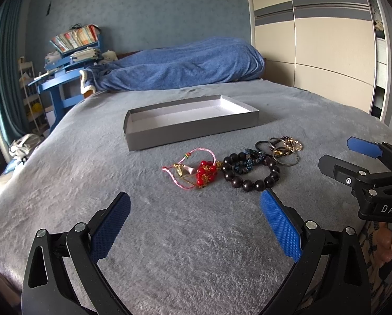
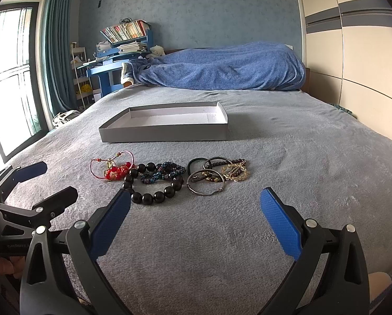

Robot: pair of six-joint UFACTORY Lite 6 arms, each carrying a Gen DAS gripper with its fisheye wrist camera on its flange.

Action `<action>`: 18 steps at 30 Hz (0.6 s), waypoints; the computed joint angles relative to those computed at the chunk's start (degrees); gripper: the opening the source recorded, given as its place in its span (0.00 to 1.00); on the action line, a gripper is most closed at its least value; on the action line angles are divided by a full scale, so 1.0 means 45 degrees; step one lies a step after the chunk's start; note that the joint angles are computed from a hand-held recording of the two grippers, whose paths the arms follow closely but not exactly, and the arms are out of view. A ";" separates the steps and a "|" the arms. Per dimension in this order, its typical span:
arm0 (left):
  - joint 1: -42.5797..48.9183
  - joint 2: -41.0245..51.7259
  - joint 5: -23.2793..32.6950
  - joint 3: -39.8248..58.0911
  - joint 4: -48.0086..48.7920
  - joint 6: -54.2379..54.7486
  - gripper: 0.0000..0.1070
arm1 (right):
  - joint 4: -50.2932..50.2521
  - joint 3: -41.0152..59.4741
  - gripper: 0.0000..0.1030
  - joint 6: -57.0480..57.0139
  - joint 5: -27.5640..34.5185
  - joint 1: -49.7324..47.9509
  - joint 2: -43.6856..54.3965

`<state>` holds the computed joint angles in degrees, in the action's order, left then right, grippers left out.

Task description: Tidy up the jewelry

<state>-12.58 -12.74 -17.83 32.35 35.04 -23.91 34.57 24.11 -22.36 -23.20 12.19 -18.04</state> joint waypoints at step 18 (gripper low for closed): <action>0.0253 0.1972 0.0909 0.2470 0.3157 -0.3123 0.92 | 0.0584 0.0704 0.95 -0.0238 0.0304 0.0028 0.0891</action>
